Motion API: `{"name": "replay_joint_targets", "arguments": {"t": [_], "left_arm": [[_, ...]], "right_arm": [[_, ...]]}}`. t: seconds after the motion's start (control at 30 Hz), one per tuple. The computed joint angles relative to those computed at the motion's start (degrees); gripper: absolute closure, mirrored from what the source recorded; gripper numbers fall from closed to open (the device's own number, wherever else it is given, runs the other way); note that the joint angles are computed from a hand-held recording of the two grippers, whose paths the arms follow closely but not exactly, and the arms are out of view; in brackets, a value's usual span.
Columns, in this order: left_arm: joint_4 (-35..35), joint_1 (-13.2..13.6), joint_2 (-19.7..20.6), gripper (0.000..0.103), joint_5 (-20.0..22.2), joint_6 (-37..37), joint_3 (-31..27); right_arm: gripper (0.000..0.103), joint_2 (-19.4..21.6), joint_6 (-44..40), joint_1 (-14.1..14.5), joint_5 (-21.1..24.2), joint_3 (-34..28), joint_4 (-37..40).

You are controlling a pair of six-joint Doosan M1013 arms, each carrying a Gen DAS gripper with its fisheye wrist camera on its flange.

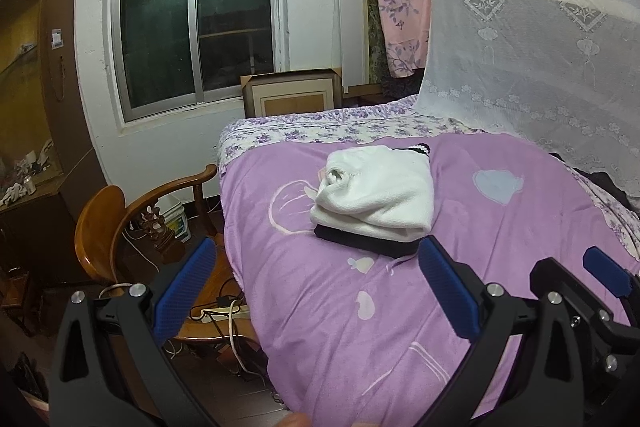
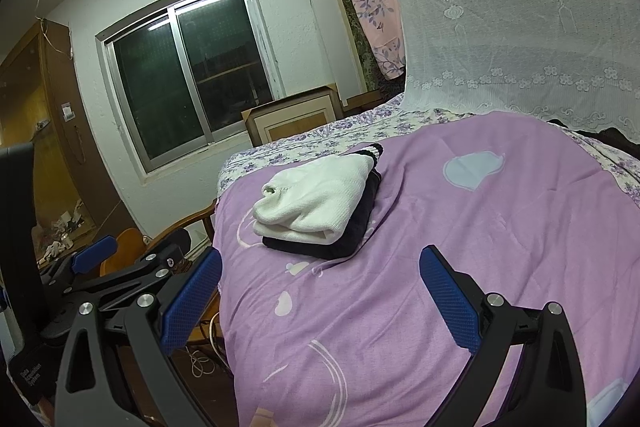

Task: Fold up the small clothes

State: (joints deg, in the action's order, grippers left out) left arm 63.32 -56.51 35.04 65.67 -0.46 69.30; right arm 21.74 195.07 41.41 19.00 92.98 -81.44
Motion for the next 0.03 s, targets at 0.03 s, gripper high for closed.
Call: {"name": "replay_joint_targets", "arguments": {"t": [0.03], "left_arm": [[-0.04,0.01,-0.03,0.004,-0.1,0.07,0.02]], "right_arm": [[0.003,0.01,0.09,-0.04,-0.07,0.0,-0.1]]}}
